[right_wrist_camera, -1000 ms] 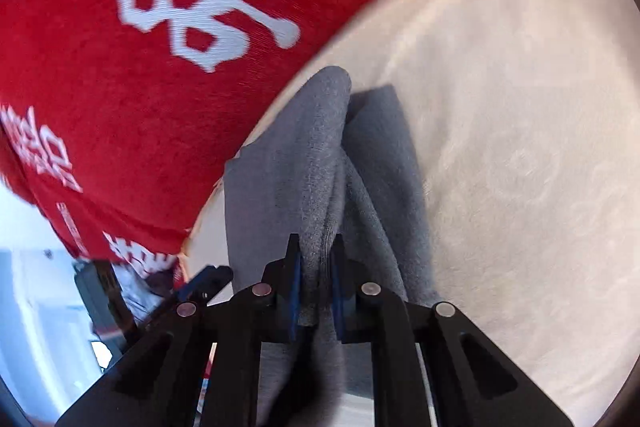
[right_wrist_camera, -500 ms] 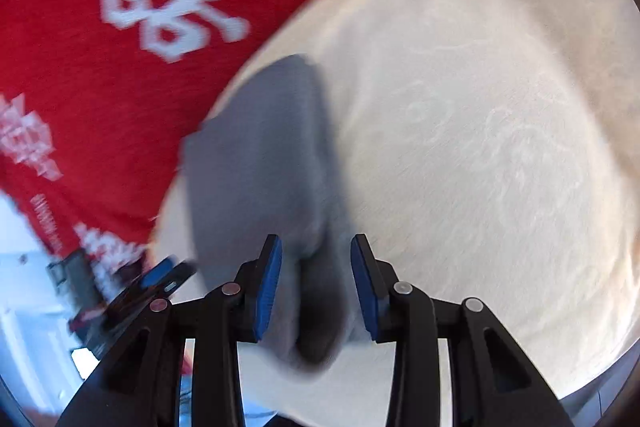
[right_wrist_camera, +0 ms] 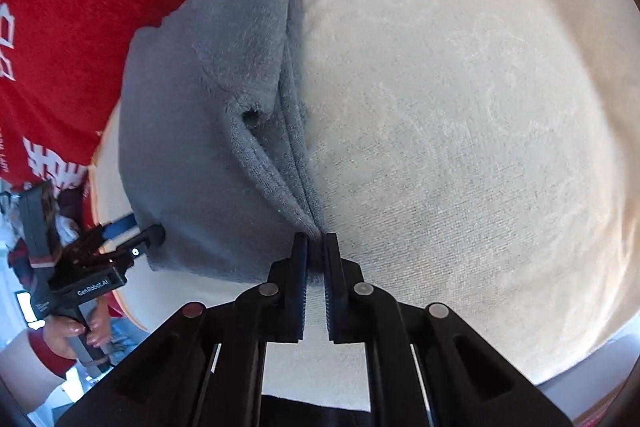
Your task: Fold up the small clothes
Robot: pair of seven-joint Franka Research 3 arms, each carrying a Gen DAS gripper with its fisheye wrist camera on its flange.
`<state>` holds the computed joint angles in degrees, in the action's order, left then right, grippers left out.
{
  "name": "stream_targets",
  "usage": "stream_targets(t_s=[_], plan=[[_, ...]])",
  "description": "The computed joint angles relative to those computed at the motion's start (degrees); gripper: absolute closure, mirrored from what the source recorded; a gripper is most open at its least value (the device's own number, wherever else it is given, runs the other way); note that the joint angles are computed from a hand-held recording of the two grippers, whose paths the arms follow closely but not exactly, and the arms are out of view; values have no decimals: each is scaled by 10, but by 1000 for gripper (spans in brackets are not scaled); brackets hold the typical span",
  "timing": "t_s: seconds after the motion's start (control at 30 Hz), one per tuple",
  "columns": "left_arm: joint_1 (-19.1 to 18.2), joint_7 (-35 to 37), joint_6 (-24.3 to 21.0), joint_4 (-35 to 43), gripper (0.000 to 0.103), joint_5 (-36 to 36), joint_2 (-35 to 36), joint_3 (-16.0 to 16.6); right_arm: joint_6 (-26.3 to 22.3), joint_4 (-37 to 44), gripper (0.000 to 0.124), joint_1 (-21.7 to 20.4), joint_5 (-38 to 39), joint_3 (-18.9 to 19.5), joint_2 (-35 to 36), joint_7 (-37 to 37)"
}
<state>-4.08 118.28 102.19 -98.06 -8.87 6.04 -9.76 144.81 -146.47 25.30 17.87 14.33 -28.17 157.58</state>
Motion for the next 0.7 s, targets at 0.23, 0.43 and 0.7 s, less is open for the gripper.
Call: stream_targets(t_s=[0.23, 0.43, 0.7], plan=[[-3, -12, 9, -14, 17, 12, -12, -1, -106, 64, 108, -22, -56, 18, 9, 52], [-4, -31, 16, -25, 16, 11, -18, 2, -80, 85, 100, -38, -103, 15, -3, 51], [3, -34, 24, -54, 16, 7, -46, 12, 1, 79, 115, -37, -48, -21, 67, -8]])
